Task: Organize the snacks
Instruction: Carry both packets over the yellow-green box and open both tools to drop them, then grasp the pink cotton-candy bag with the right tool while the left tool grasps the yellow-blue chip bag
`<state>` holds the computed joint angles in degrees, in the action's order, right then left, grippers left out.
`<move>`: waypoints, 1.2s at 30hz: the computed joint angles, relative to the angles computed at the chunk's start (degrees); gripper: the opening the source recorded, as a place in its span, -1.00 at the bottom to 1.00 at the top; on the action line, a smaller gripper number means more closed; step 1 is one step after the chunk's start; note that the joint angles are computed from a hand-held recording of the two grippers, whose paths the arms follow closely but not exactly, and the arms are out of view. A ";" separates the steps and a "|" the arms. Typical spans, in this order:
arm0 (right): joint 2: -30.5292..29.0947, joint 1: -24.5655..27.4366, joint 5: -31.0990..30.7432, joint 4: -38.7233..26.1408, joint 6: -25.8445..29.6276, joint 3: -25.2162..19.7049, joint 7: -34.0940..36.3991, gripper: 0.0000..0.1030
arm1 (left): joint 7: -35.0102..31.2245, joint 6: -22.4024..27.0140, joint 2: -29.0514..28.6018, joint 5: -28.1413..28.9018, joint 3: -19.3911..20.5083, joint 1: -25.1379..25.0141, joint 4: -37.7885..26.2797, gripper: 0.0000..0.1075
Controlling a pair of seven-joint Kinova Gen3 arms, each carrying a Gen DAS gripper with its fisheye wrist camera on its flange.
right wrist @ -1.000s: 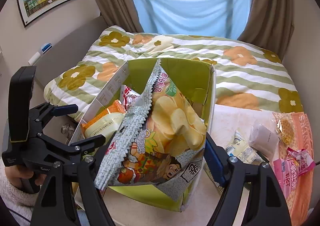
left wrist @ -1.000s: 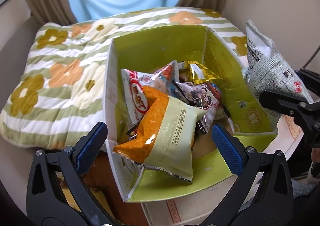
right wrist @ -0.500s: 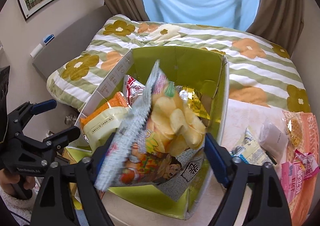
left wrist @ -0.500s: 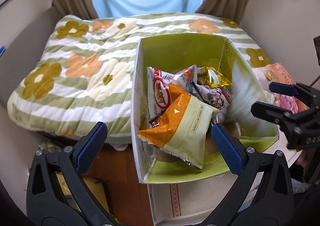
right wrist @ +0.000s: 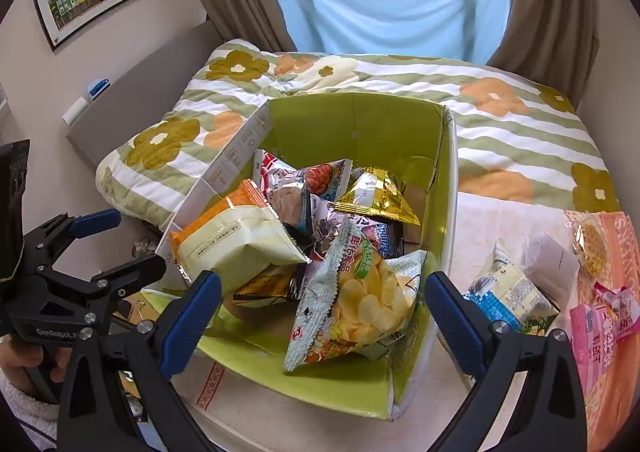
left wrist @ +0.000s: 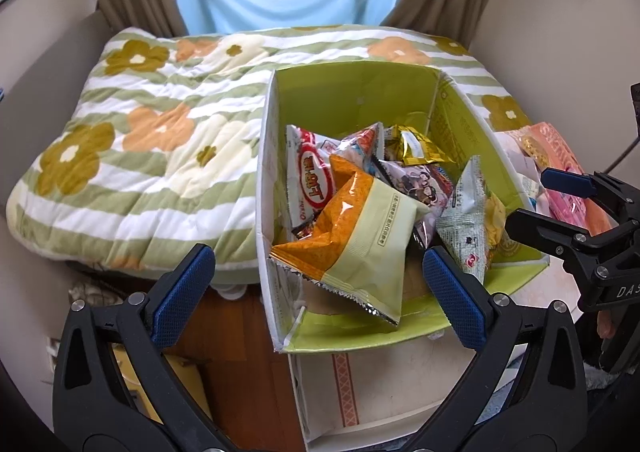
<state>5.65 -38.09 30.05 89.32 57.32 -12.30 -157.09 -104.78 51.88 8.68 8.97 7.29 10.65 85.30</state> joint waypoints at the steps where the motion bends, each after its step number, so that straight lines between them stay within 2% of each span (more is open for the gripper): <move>1: -0.01 -0.44 0.65 -0.07 0.51 -0.14 -0.96 0.97 | -0.14 0.30 0.10 0.12 0.05 -0.02 -0.14 0.92; 5: 0.29 -1.95 2.80 -1.06 3.27 -0.51 -3.92 0.97 | -2.74 1.69 0.70 2.25 0.50 -0.66 -1.05 0.92; 12: -1.12 -4.29 7.73 -1.64 9.63 -1.70 -10.19 0.97 | -7.49 0.92 -0.26 5.31 1.33 -0.30 -0.86 0.92; 17: -4.06 -5.27 11.08 0.26 15.57 -3.85 -15.36 0.97 | -5.84 0.62 -0.52 5.53 2.21 2.20 -1.56 0.92; 22: -10.42 -2.44 11.15 6.25 17.27 -6.21 -18.86 0.97 | -0.36 0.77 0.30 3.32 3.93 6.56 -3.15 0.92; 25: -15.02 0.47 8.75 10.27 16.76 -6.42 -16.85 0.97 | 6.21 -0.21 1.51 -0.87 4.45 11.14 -4.44 0.92; 27: -18.12 2.36 6.31 12.56 16.38 -5.44 -13.66 0.97 | 10.87 -0.17 3.02 -3.26 4.83 14.48 -6.07 0.92; 30: -23.91 5.42 2.39 16.35 14.53 -2.53 -6.89 0.97 | 17.86 0.64 6.06 -8.44 3.20 21.88 -9.72 0.92; 34: -30.09 3.95 -0.78 20.54 12.54 5.33 1.90 0.97 | 26.67 3.84 11.58 -15.81 1.58 30.72 -16.61 0.92; 36: -32.22 2.41 -2.10 21.67 12.29 9.29 6.44 0.97 | 30.50 6.39 14.34 -19.30 2.71 32.77 -20.02 0.92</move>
